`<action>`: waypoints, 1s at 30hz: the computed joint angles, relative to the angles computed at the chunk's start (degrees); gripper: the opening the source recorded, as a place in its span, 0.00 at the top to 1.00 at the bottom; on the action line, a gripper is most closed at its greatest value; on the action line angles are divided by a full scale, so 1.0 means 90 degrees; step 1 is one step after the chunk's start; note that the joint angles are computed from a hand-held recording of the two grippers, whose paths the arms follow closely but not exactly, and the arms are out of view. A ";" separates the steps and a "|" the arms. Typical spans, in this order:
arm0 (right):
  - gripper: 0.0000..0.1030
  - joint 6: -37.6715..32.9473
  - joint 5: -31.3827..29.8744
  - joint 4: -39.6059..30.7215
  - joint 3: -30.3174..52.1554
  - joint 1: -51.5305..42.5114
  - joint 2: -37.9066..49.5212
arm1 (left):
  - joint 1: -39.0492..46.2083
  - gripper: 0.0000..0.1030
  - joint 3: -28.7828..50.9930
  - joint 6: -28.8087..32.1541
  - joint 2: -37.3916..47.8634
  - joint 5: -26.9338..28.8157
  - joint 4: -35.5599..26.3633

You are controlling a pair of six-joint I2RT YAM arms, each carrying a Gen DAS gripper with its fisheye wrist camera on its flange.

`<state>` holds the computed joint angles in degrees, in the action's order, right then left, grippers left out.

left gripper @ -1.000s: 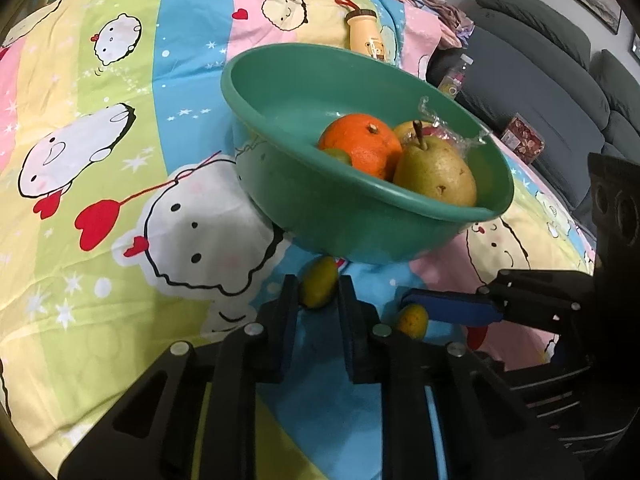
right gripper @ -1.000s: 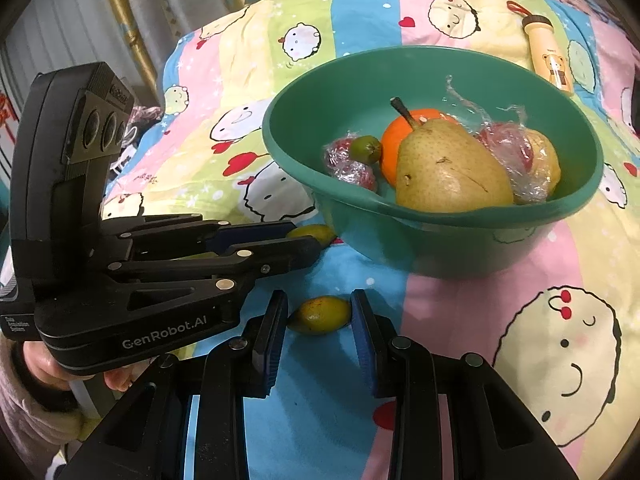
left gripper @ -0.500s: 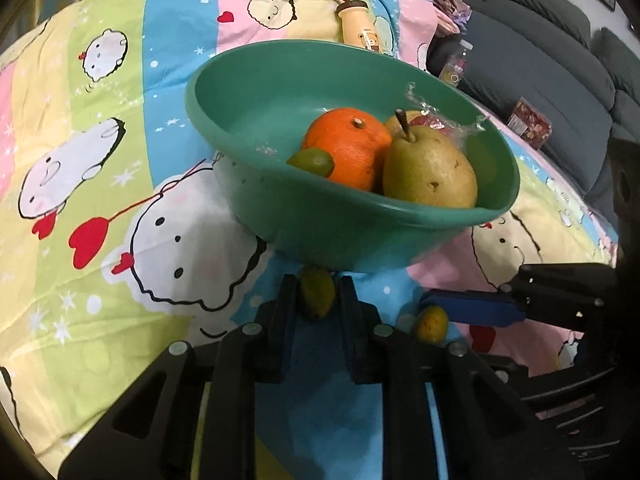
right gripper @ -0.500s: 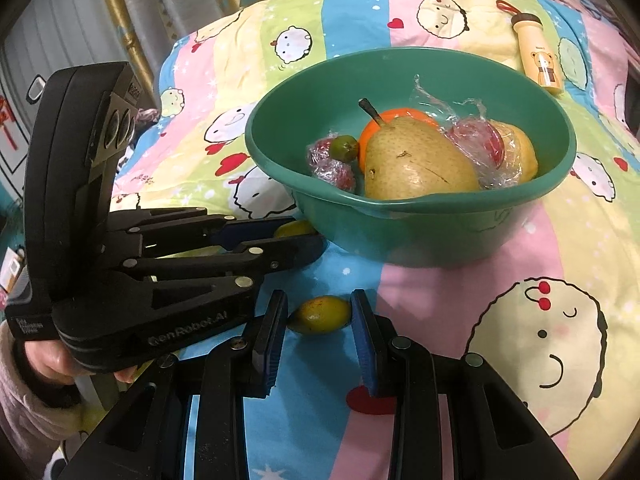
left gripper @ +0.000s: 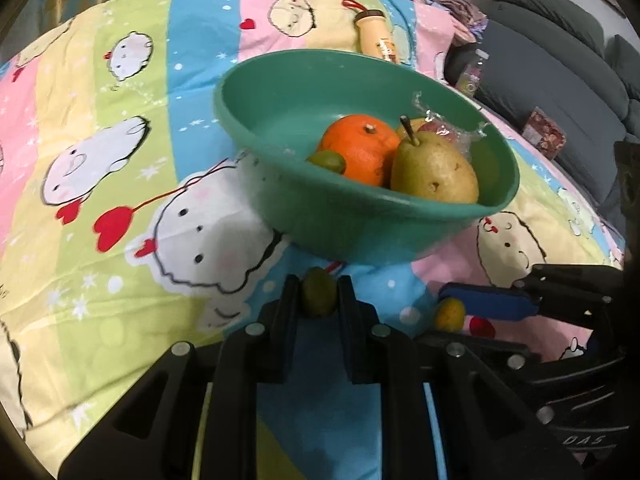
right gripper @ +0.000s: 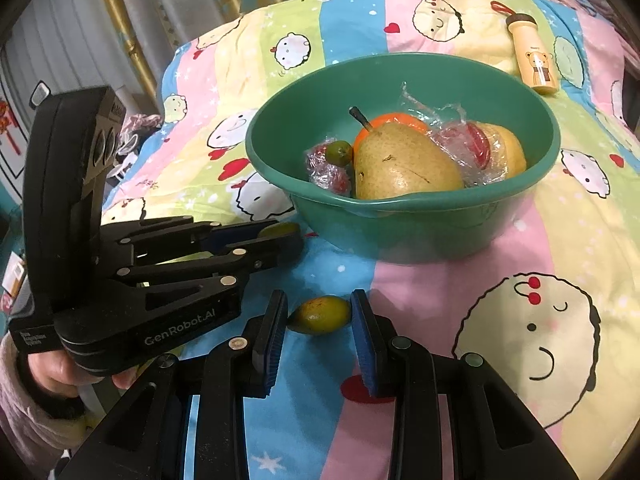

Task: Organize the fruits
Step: 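Lift both held limes and carry them toward the green basin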

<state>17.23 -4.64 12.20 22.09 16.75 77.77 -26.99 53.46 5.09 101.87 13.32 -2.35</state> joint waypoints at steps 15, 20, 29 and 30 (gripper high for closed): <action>0.67 -0.0179 -0.0127 -0.1380 -0.0545 -0.0169 -0.2374 | -0.0584 0.82 -0.0879 -0.0978 -0.1739 -0.1276 -0.0469; 0.67 -0.0194 -0.0087 -0.1999 -0.0559 -0.0147 -0.3198 | -0.0797 0.82 -0.0943 -0.1170 -0.2148 -0.1528 -0.0680; 0.67 -0.0305 -0.0156 -0.2710 -0.0411 -0.0260 -0.4119 | -0.1108 0.82 -0.0885 -0.1319 -0.2684 -0.1899 -0.0999; 0.67 -0.0335 -0.0182 -0.2769 -0.0384 -0.0295 -0.4192 | -0.1151 0.82 -0.0852 -0.1345 -0.2710 -0.1973 -0.1026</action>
